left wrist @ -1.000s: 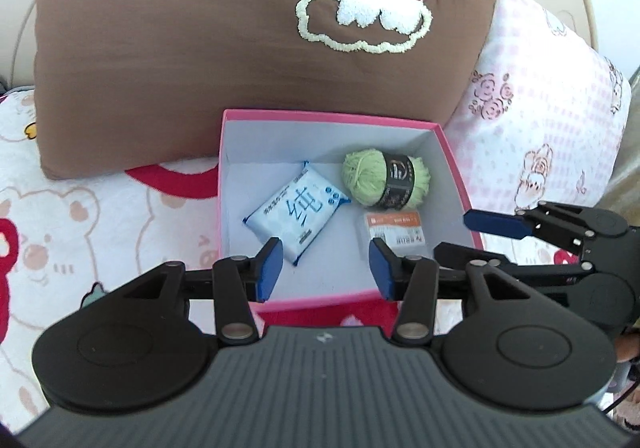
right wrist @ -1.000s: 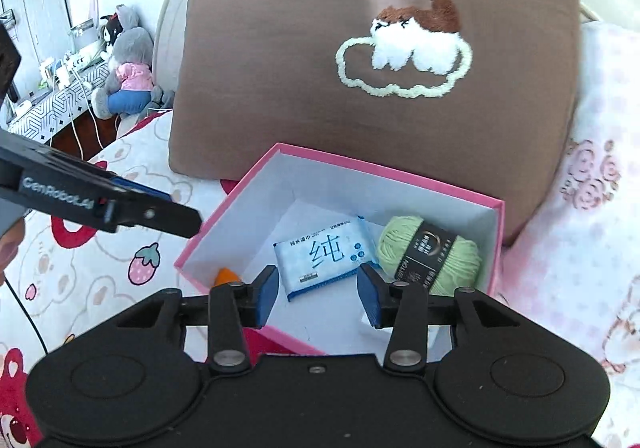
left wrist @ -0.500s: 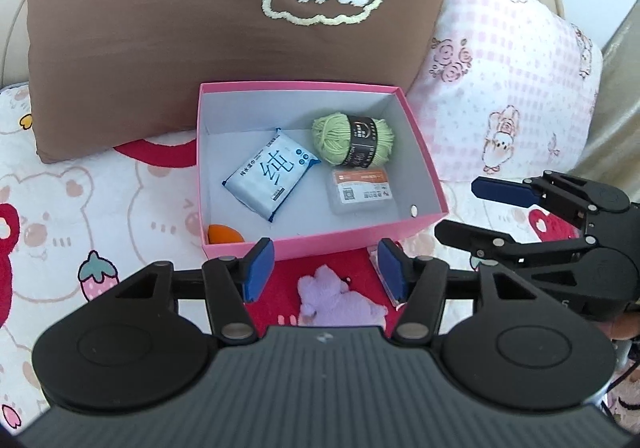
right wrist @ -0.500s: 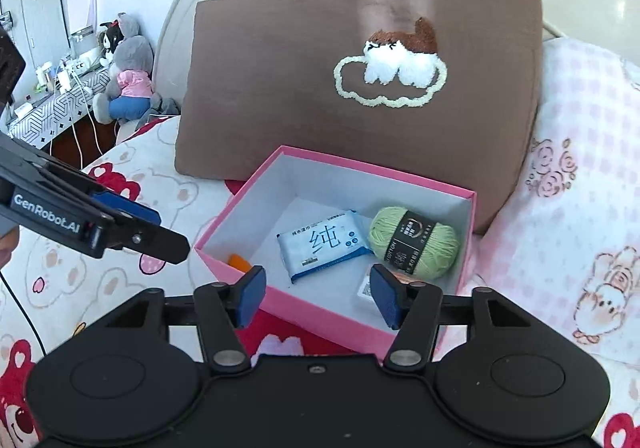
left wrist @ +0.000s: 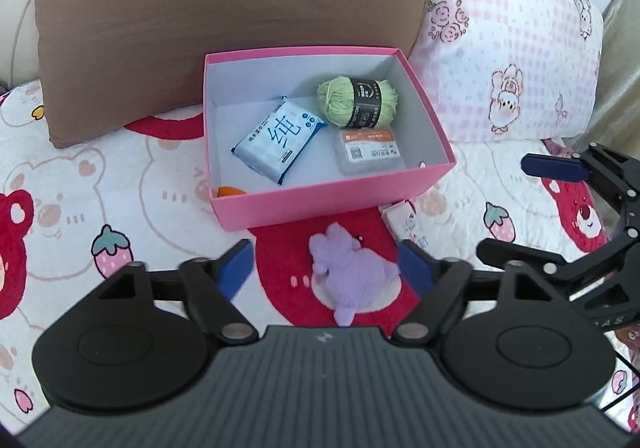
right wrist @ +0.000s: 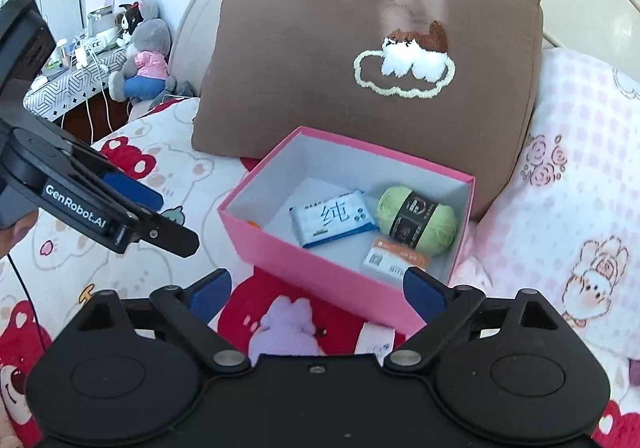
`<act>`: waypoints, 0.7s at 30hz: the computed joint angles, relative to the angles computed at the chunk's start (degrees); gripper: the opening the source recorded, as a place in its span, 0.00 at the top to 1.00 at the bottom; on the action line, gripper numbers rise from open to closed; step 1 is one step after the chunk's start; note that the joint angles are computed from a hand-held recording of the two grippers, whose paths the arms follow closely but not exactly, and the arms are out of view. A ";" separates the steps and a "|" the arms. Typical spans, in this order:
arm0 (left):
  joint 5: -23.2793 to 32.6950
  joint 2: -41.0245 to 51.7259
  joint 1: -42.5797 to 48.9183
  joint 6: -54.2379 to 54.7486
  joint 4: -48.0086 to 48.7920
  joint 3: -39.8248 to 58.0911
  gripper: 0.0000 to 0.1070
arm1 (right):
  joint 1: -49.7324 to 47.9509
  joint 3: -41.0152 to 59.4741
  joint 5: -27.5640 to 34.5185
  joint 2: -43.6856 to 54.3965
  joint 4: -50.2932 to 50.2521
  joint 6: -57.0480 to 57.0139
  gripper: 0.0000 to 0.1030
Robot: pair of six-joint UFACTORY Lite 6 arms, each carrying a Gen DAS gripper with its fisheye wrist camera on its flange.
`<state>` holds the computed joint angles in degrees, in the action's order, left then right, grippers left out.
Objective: Organize objects
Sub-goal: 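Withdraw the left gripper from the pink box toward the purple plush toy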
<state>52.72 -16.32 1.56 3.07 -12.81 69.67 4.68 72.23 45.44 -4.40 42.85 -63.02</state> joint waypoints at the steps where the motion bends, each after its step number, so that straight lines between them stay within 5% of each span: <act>1: 0.01 -0.56 -0.08 -0.15 0.25 -0.49 0.19 | -0.56 -0.93 0.32 -0.99 0.46 -0.44 0.08; 9: -4.75 -6.72 -1.99 -2.80 4.53 -7.55 0.05 | -5.81 -9.24 0.66 -7.36 7.43 -3.05 0.08; 21: -9.14 -13.40 -3.47 -6.70 6.79 -18.87 0.05 | -13.85 -23.58 3.31 -12.95 16.92 -10.12 0.08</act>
